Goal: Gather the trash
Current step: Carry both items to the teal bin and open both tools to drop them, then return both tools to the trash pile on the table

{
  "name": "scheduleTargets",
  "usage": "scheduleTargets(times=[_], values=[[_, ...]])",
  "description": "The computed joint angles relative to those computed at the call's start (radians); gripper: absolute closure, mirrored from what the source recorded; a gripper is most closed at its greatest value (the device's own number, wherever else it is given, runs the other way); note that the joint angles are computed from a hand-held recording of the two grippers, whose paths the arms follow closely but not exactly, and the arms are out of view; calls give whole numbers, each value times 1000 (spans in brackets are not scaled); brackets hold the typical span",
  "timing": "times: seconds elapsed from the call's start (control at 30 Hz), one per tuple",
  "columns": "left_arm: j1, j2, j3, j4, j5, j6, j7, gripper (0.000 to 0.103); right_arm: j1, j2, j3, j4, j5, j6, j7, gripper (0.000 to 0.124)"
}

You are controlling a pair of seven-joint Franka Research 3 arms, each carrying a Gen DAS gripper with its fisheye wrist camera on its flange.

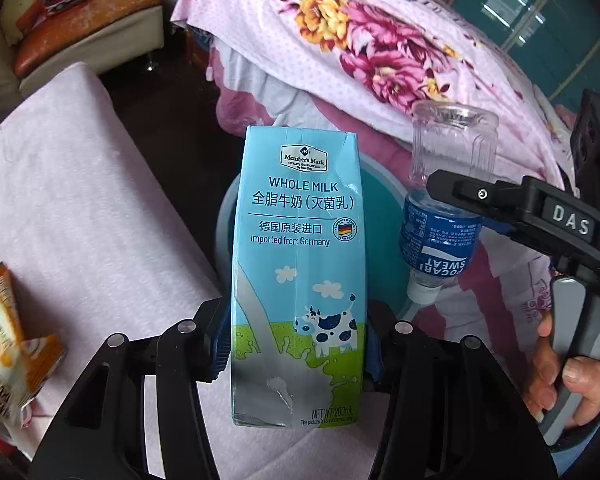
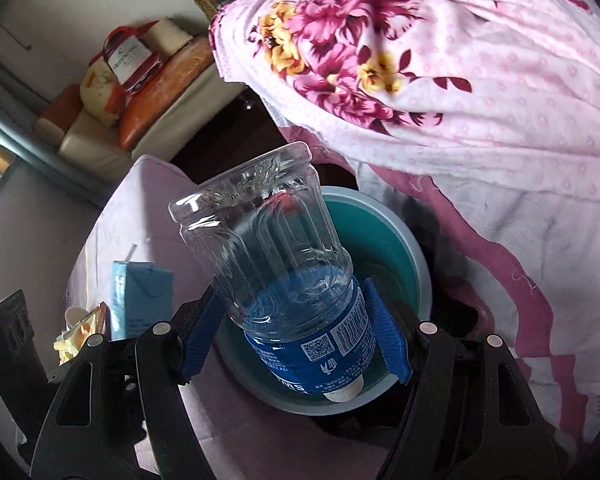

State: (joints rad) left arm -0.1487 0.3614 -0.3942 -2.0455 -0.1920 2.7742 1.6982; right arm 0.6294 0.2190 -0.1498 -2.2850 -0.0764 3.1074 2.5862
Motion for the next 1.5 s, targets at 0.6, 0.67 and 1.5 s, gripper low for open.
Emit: scheduleTargets(times=[0.6,0.67,1.5], values=[[68,-53,-19,-81,-73,26,13,24,-115,77,151,90,177,-105,-178,56],[74,-70,-19,-99,-103,25,29,22,-125,82,171,100,201,-127,-196,56],[-23,-437,173,-440,-540,80,327,11,-33,-7,169,127,-112,-235,92,44]])
